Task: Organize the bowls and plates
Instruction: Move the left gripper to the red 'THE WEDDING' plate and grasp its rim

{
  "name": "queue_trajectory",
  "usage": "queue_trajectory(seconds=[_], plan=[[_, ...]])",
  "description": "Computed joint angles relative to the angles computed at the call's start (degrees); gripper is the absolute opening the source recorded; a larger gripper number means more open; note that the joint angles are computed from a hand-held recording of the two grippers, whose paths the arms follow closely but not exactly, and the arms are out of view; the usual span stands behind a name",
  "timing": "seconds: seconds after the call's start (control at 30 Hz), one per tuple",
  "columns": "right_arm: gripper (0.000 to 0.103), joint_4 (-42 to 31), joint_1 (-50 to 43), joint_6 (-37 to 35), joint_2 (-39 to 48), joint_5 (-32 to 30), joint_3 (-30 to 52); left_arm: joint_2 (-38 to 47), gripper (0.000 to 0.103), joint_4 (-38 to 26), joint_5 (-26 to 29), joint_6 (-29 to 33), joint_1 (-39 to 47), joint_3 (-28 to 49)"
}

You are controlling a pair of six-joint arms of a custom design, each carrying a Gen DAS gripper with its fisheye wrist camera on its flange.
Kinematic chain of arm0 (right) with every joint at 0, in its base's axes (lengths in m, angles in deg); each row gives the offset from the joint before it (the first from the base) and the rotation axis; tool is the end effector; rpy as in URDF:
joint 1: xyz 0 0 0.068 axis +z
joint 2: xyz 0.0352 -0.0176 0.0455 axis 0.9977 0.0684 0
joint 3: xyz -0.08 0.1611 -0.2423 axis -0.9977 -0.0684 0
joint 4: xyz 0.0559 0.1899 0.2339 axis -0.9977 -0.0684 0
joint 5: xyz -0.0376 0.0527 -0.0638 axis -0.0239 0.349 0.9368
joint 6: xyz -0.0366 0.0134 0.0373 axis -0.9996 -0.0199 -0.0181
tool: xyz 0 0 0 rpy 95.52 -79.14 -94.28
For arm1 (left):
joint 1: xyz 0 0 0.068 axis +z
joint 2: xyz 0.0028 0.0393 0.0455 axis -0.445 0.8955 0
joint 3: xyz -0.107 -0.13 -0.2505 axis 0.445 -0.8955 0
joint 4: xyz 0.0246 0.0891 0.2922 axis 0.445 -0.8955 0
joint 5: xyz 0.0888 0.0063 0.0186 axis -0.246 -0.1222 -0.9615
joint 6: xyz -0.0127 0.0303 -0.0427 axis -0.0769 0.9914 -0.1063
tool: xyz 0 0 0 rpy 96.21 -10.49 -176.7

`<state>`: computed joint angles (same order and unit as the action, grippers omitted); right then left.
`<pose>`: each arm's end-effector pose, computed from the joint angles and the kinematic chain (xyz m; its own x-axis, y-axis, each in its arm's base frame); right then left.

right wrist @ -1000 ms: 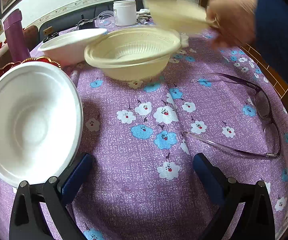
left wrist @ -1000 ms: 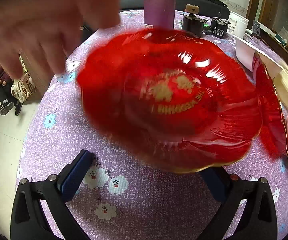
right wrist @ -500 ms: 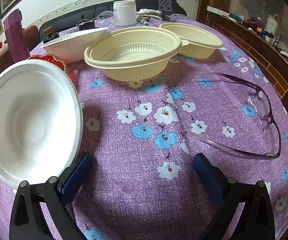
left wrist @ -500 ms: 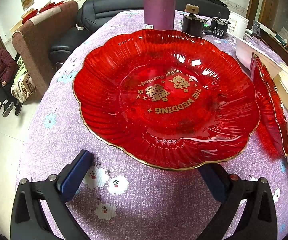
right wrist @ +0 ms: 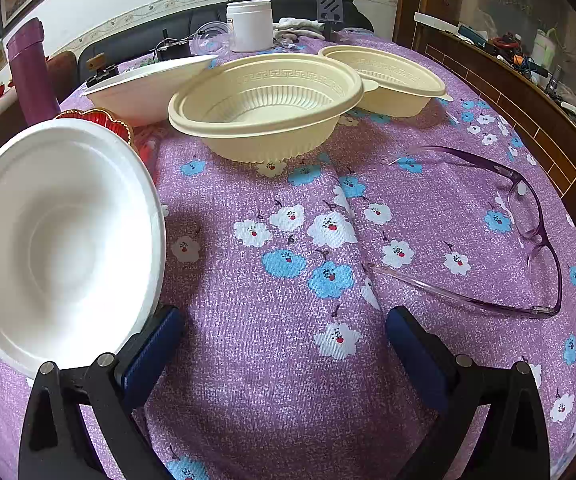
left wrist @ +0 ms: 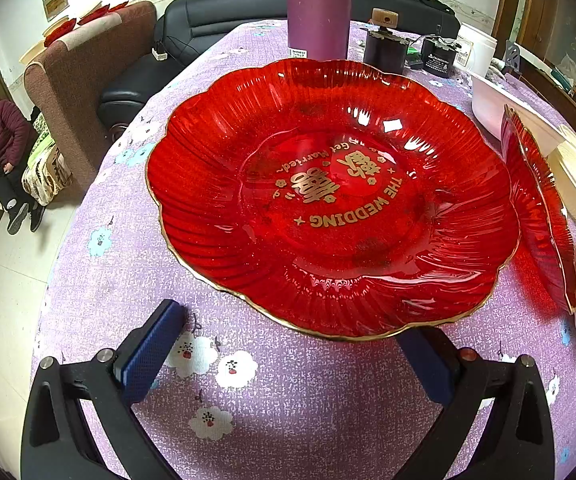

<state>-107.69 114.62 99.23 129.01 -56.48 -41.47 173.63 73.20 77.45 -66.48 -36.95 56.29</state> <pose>0.1671 0.0702 0.0929 -0.6151 0.5741 -0.5403 0.6770 0.7359 0.0113 0.4222 -0.0847 0.0960 -0.7159 0.4641 -0.5216 0.5337 0.8454 0.0197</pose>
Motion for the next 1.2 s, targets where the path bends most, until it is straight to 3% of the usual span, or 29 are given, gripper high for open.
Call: queue_trajectory(seconds=[0.33, 0.47, 0.6, 0.8, 0.93, 1.07, 1.2], plan=[[0.102, -0.11, 0.23, 0.11, -0.23, 0.01, -0.07, 0.74, 0.103, 0.66, -0.53, -0.9, 0.15, 0.45], [0.102, -0.78, 0.16, -3.44, -2.84, -2.35, -1.01, 0.19, 0.103, 0.92, -0.51, -0.78, 0.33, -0.37], [0.102, -5.53, 3.88, -3.51, -10.47, -4.13, -1.87, -1.45, 0.103, 1.83, -2.06, 0.57, 0.52, -2.34], [0.102, -18.53, 12.88, -3.21, -18.26, 1.79, 2.41, -8.66, 0.103, 11.68, -2.73, 1.37, 1.74, -11.21], [0.101, -21.22, 17.45, -7.1, -20.28, 5.88, 6.86, -13.13, 0.103, 16.36, -1.18, 1.43, 3.46, -15.78], [0.099, -16.37, 15.95, -16.86, -17.74, 5.78, 11.75, -16.66, 0.103, 18.15, -1.92, 2.11, 4.31, -17.9], [0.096, -11.14, 13.93, -25.36, -13.66, 3.97, 16.47, -18.29, 0.103, 15.78, -1.95, 2.72, 5.02, -17.29]])
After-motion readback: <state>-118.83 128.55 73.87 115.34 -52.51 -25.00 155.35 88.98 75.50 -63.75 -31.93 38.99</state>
